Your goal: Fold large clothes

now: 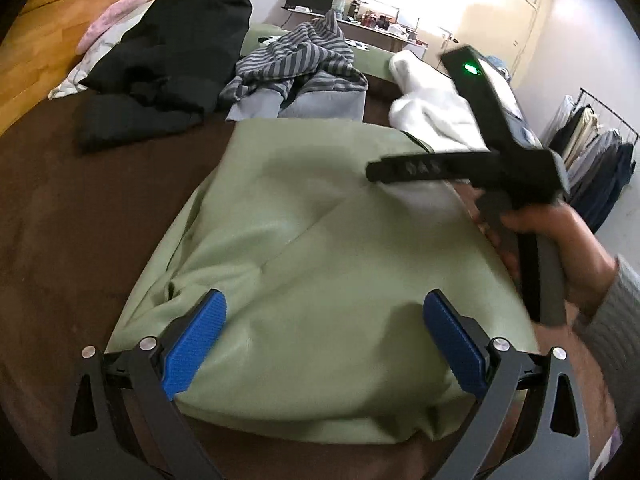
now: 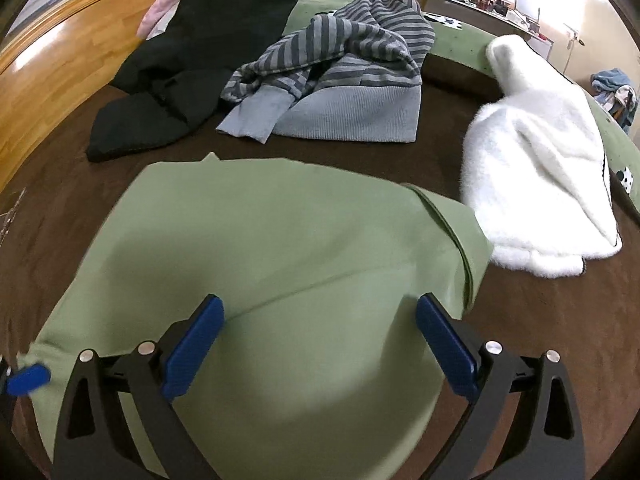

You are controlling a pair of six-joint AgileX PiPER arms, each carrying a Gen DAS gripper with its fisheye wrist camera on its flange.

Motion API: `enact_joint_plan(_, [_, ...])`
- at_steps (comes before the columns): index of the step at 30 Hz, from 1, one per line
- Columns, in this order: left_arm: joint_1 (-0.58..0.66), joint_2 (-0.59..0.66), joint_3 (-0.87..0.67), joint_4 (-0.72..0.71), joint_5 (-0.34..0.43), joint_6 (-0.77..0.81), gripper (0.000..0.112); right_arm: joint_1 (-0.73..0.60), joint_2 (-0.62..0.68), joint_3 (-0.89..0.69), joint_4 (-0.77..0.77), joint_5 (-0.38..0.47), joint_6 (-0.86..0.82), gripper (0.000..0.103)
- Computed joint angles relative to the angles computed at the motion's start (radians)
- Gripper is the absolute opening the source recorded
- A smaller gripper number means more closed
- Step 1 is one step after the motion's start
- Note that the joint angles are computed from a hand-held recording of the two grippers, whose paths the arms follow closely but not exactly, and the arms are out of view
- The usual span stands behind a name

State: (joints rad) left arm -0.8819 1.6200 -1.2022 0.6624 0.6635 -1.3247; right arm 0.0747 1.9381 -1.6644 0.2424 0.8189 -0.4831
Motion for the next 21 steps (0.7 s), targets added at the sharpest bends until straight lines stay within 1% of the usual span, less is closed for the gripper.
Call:
enact_joint_plan(1, [-0.006, -0.005, 0.013, 0.008, -0.003, -0.014, 0.096, 0.007, 0.017, -0.016, -0.013, 0.002, 0.011, 0.096])
enact_joint_plan(6, [-0.020, -0.035, 0.108, 0.104, -0.074, -0.155, 0.096, 0.014, 0.096, -0.109, -0.032, 0.044, 0.041, 0.097])
enact_joint_plan(8, [-0.041, -0.034, 0.128, 0.160, -0.069, -0.217, 0.096, 0.016, 0.107, -0.115, -0.035, 0.044, 0.041, 0.098])
enact_joint_plan(11, [-0.050, -0.024, 0.135, 0.188, -0.065, -0.245, 0.096, 0.011, 0.099, -0.090, -0.019, 0.020, 0.019, 0.098])
enact_joint_plan(14, [-0.048, -0.013, 0.119, 0.173, -0.056, -0.225, 0.096, 0.002, 0.092, -0.073, 0.009, 0.002, -0.001, 0.098])
enact_joint_plan(16, [-0.041, -0.012, 0.093, 0.122, -0.039, -0.173, 0.096, -0.002, 0.079, -0.054, 0.023, -0.017, -0.014, 0.098])
enact_joint_plan(19, [-0.026, -0.009, 0.014, 0.009, 0.030, -0.033, 0.096, -0.021, 0.024, 0.002, 0.058, -0.054, -0.040, 0.097])
enact_joint_plan(20, [-0.019, -0.014, -0.024, -0.039, 0.059, 0.045, 0.096, -0.036, 0.009, 0.014, 0.090, -0.050, -0.062, 0.097])
enact_joint_plan(21, [-0.018, -0.022, -0.038, -0.054, 0.070, 0.084, 0.096, -0.070, -0.015, 0.024, 0.161, -0.017, -0.097, 0.097])
